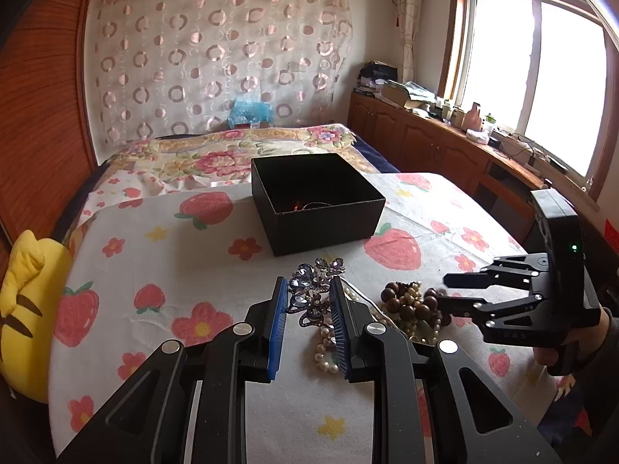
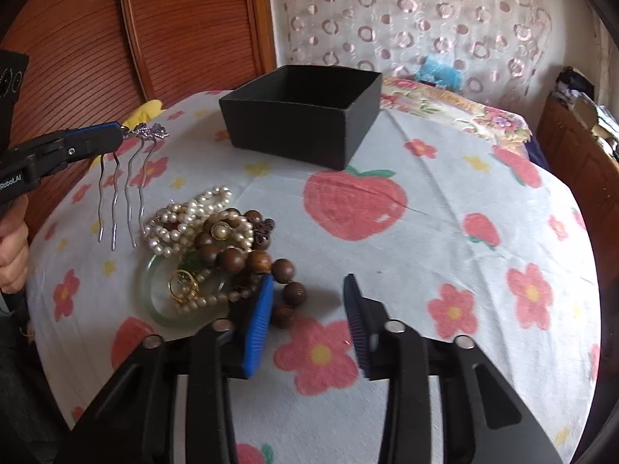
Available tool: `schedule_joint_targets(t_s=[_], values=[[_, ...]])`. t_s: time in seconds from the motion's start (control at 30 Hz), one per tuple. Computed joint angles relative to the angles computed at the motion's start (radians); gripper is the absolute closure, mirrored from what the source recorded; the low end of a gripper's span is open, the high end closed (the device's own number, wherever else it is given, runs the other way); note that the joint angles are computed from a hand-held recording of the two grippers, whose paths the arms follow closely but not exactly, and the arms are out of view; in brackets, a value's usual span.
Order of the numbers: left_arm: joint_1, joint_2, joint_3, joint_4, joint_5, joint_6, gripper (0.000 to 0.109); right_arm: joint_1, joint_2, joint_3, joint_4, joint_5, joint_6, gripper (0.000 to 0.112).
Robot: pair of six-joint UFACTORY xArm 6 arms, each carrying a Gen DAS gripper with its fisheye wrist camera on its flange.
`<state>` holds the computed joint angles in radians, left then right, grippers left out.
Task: Organize jewelry
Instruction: 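Grasp the brown wooden bead bracelet with the right tool and lift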
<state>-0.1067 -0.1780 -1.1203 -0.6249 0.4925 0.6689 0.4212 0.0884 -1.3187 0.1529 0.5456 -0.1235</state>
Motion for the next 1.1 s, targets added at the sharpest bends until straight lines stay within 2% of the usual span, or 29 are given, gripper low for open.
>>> schedule_joint_targets(t_s=[0.17, 0.27, 0.37, 0.67, 1.1], values=[[-0.001, 0.000, 0.000, 0.001, -0.001, -0.004, 0.088, 0.005, 0.047, -0.070, -0.031, 0.049, -0.003, 0.079], [-0.001, -0.001, 0.001, -0.001, 0.000, -0.005, 0.088, 0.011, 0.054, -0.084, -0.050, 0.063, -0.004, 0.092], [0.000, 0.000, -0.002, -0.001, 0.003, -0.005, 0.088, 0.009, 0.051, -0.084, -0.040, 0.064, -0.017, 0.098], [0.006, -0.003, -0.004, -0.024, -0.002, 0.014, 0.088, -0.001, -0.013, -0.071, -0.050, -0.029, -0.004, 0.098], [0.010, -0.008, -0.013, -0.038, 0.000, 0.023, 0.088, -0.008, -0.002, -0.193, -0.071, -0.006, -0.027, 0.098]])
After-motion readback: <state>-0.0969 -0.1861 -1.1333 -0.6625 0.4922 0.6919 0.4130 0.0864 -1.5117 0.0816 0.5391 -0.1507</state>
